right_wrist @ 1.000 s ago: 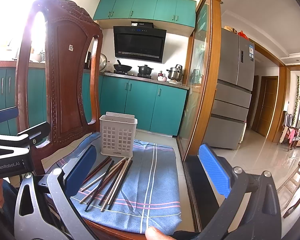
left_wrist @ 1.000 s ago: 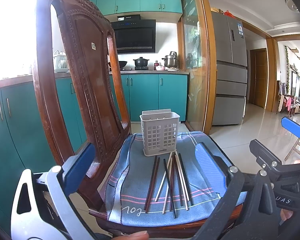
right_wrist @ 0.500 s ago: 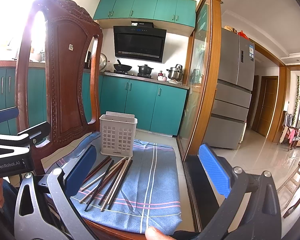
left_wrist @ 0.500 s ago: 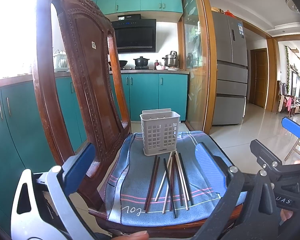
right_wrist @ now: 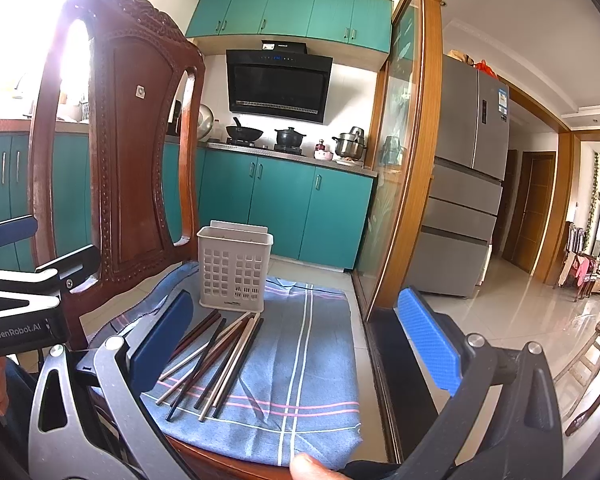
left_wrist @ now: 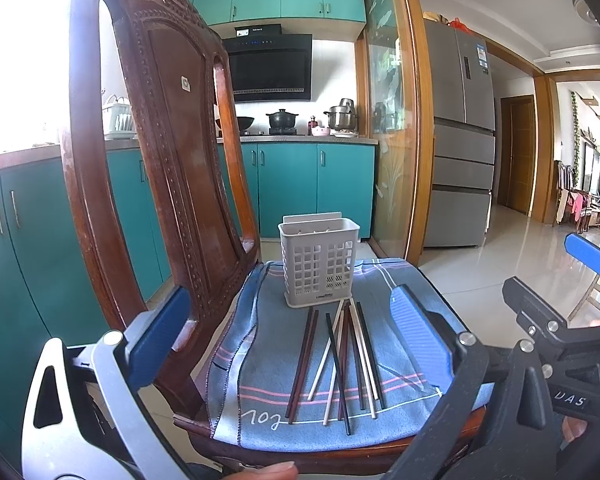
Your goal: Organize utensils
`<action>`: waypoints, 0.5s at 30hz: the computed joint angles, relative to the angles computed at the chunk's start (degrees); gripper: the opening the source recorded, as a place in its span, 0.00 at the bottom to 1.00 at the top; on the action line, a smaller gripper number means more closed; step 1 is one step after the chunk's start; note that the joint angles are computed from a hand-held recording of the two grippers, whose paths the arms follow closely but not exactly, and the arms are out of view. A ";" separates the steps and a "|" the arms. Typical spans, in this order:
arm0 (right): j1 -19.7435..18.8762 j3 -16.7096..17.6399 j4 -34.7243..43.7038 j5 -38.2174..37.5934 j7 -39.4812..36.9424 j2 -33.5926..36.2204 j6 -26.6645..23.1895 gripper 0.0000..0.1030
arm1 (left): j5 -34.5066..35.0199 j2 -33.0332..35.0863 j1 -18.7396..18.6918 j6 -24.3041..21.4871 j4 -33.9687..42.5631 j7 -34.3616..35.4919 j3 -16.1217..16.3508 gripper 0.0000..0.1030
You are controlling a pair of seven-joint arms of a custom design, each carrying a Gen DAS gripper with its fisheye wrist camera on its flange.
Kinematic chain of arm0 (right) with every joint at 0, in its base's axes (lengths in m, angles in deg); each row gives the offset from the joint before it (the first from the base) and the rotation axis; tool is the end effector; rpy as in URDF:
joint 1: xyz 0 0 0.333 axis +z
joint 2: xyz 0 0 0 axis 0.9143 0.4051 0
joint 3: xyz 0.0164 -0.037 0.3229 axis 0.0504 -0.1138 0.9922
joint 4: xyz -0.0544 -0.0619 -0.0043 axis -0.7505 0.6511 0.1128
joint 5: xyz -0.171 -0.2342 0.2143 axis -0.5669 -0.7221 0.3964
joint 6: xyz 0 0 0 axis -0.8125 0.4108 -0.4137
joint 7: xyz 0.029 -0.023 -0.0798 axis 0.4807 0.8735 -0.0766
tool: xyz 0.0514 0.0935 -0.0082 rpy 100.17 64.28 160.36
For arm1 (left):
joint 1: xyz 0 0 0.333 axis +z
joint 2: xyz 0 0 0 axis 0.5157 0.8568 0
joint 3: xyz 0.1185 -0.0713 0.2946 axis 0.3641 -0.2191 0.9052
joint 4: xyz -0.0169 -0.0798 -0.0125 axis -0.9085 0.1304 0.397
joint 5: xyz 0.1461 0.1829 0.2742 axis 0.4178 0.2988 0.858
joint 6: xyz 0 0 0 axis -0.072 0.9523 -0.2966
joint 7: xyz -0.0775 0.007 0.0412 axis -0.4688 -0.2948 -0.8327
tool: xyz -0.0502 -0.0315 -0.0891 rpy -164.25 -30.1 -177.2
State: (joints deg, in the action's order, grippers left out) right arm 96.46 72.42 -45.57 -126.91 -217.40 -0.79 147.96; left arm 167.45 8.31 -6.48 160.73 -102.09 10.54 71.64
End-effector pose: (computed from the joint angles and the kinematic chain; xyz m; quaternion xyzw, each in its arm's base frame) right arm 0.4903 0.3348 0.5153 -0.5164 0.5903 -0.5273 0.3270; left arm 0.5634 -0.4730 0.5197 -0.4638 0.6536 -0.4826 0.3532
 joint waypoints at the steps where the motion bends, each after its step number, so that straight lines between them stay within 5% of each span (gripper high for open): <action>1: -0.18 -0.08 0.12 0.68 -0.63 0.10 0.55 0.98 | -0.81 0.25 0.25 0.00 0.17 0.95 -0.36 0.97; 13: -2.76 -3.01 4.18 22.42 -16.78 4.46 4.85 0.97 | -22.57 6.17 2.94 -0.82 4.29 21.92 -3.88 0.97; 15: -3.34 -3.66 4.97 25.62 -18.81 5.70 6.78 0.90 | -26.51 8.14 3.45 -1.71 6.32 26.53 -4.82 0.97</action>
